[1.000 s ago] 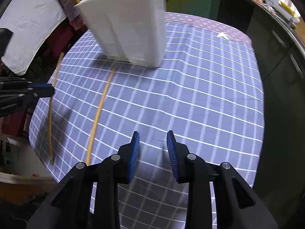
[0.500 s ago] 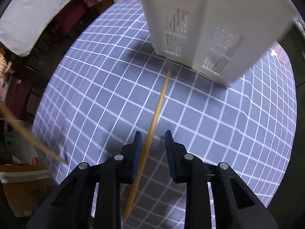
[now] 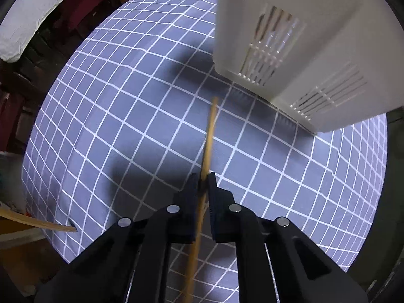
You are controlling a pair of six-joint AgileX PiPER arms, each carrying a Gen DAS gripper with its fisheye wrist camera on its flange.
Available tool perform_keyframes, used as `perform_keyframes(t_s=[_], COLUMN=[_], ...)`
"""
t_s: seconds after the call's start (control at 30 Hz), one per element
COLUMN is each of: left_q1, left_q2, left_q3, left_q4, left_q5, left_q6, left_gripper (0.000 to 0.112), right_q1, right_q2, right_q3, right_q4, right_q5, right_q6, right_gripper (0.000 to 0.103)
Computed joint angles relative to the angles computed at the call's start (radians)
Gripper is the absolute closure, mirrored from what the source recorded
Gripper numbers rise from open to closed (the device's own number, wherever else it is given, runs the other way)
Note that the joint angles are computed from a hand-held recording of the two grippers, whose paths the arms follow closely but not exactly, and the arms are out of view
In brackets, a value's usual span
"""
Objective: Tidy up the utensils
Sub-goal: 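Lift the chopsticks and drop them into the white caddy with both tools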
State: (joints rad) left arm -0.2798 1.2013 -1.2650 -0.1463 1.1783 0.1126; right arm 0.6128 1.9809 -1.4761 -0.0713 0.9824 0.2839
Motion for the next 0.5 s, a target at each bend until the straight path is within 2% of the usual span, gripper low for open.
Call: perform_keyframes(t_s=[0.1, 0.23, 0.4, 0.5], left_q1=[-0.008, -0.038, -0.052, -0.057], left_q2=[-0.003, -0.007, -0.015, -0.023], left_q3=[0.002, 0.003, 0.009, 0.016], left_q4=[0.003, 0.025, 0.032, 0.037], left_q5=[-0.001, -0.004, -0.006, -0.012], left_q6=[-0.005, -0.023, -0.027, -0.033], left_gripper=[0.106, 0.106, 0.106, 0.106], right_q1=[0.002, -0.009, -0.003, -0.006], right_q2=[-0.048, -0.199, -0.506, -0.674], right_q3=[0.039, 0.143, 0.335, 0.429], right_q4=[0.015, 0.029, -0.023, -0.072], right_q5=[-0.040, -0.104, -0.197, -0.215], right_q6=[-0.003, -0.003, 0.063, 0.110], right_gripper=[0.096, 0.096, 0.096, 0.096])
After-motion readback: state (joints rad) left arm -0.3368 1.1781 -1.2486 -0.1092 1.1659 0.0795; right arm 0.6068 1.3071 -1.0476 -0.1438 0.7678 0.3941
